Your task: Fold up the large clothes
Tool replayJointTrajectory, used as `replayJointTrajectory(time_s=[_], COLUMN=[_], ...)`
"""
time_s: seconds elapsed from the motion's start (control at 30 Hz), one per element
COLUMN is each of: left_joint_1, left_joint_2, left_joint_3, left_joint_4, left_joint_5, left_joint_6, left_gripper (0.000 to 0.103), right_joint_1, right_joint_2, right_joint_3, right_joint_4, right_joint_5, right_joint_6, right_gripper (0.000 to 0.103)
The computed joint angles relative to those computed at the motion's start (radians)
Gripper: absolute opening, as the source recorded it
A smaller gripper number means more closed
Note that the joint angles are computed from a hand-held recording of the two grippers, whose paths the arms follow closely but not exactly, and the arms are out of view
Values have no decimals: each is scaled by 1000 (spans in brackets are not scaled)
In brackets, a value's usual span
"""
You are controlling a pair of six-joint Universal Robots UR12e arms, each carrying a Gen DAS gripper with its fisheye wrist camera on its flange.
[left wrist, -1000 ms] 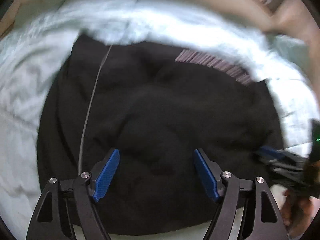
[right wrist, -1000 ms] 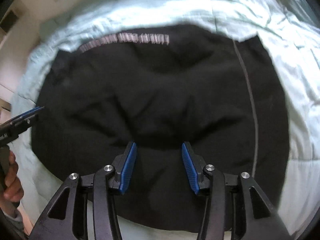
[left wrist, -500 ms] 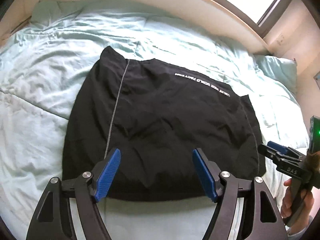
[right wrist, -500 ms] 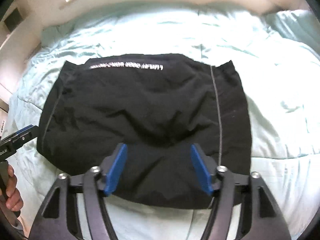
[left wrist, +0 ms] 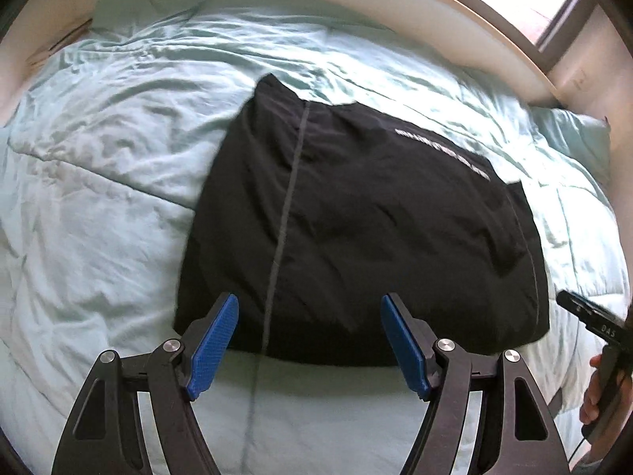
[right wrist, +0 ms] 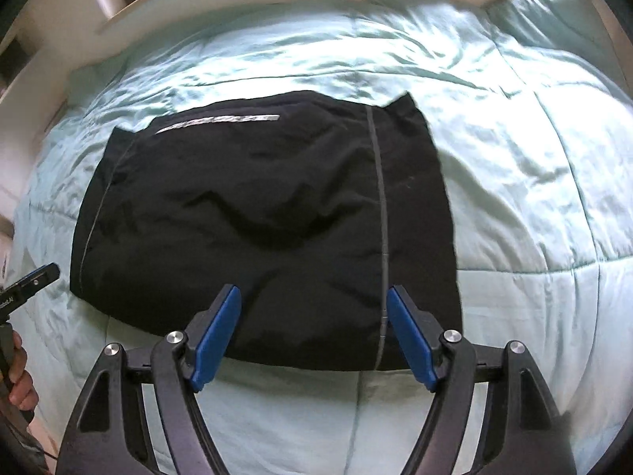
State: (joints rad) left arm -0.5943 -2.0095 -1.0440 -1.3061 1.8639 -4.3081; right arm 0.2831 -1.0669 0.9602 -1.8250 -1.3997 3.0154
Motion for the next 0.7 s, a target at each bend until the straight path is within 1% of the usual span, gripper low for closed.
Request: replayJointTrajectory(time_s=[0.23,0.4,0.5,0.53,0.57,0.6,0.63,0.7], left_joint_1=[32,43,47,48,48,47,47,51], left_joint_2=[32,52,62,66,68,69,70,75], left_joint_3=[-29,-43,-50,-54,-55,-54,-55,-66], left_joint_4=[-10,-26,-46,-47,-56,-70,-78,-71], left_joint_5=[50,81,94,98,105,115,119,111], left_joint_6=[-20,-28,-36,-42,-49,-57,-61,-61], left_gripper=[76,76,76,76,76,76,76,76], right_joint_1=[-41,-63,-69,-70,-71,-73,-80,-89], right_joint_2=[44,52,49,41,28,20,13,10], right_joint_3=[-73,-88,-82,-67,-39,-24,-9,2], right_joint_4=[1,-19,-37,-64,-115,-144,-168,-186], right_joint_5=[-15,-2,-15,-29,-52,-58,-44,-15], right_joint_6=[94,139,151,163,188,203,219,235], right_gripper=[78,78,78,78,78,78,78,78])
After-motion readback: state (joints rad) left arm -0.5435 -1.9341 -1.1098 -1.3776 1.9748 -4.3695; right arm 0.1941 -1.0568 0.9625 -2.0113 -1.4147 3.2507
